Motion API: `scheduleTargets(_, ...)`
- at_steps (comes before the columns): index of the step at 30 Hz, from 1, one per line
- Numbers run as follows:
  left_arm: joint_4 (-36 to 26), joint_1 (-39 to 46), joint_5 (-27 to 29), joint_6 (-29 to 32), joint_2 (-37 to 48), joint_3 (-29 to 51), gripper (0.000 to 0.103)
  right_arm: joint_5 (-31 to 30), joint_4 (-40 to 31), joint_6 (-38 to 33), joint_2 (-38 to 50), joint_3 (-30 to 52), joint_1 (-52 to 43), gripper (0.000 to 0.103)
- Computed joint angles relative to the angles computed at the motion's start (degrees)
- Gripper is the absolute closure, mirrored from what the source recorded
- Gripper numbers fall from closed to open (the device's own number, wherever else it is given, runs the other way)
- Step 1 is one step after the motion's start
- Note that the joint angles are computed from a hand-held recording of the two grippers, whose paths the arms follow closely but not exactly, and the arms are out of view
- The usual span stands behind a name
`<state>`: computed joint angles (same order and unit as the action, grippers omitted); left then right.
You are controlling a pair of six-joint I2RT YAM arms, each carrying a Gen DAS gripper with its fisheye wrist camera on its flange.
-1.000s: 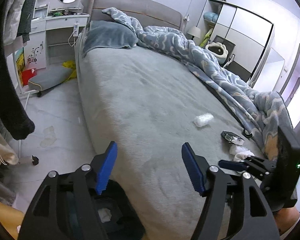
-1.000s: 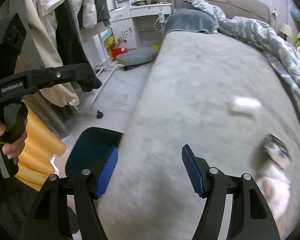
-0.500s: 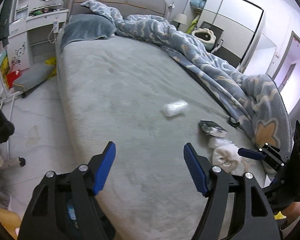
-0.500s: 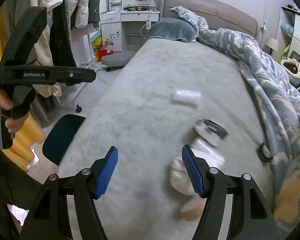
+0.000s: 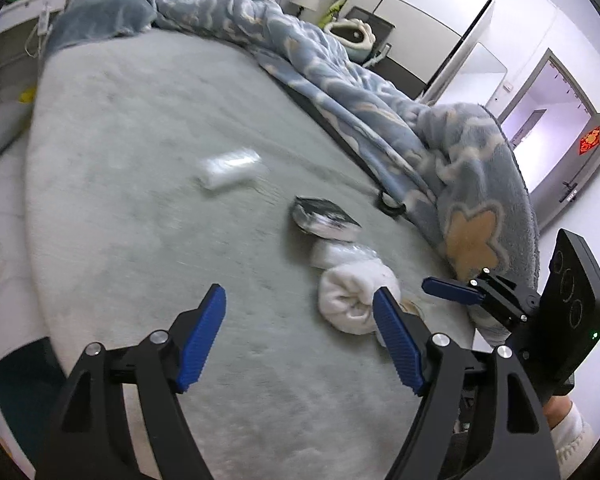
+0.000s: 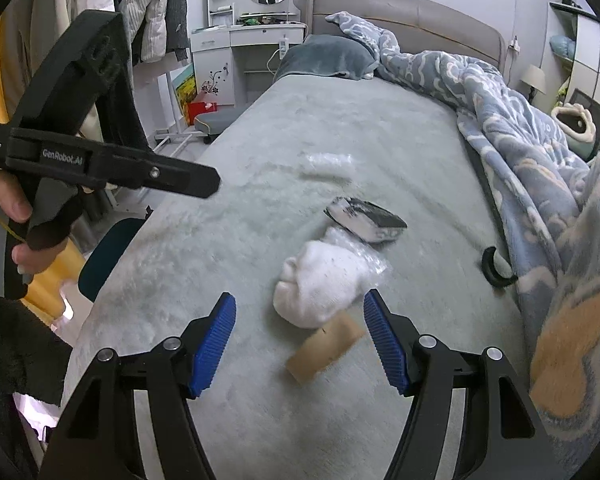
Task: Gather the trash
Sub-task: 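Grasp the white cloth ball with the left tool while the right tool grasps the tan tape roll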
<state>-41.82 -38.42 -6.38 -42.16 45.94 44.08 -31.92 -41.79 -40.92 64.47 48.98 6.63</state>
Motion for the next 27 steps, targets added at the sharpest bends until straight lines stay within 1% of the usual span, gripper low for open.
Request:
scheduleTargets(7, 5.2, -2.4, 0.0, -2.0, 7.2, 0.7, 0.024, -1.6, -1.2, -4.8, 2.1, -1.0, -3.0, 0.036)
scheduleTargets(12, 8.1, -4.4, -0.7, -2.7, 11.4, 1.9, 0.024, -2.3, -0.9, -5.9, 2.9, -1.8, -3.7, 0.036)
scheduleTargets(23, 17.9, -3.8, 5.4, -6.4, 19.1, 0.4, 0.024, -5.8, 0.4, -8.0, 5.9, -2.7, -7.5, 0.036)
scheduleTargets(25, 18.8, -3.7, 5.5, -7.1, 20.0, 0.4, 0.025, -6.5, 0.5, -8.0, 6.7, -2.7, -7.8, 0.036)
scheduleTargets(27, 19.2, -3.7, 4.9, -7.9, 20.9, 0.7, 0.032, -7.2, 0.6, -7.9, 7.4, -2.7, -7.9, 0.036)
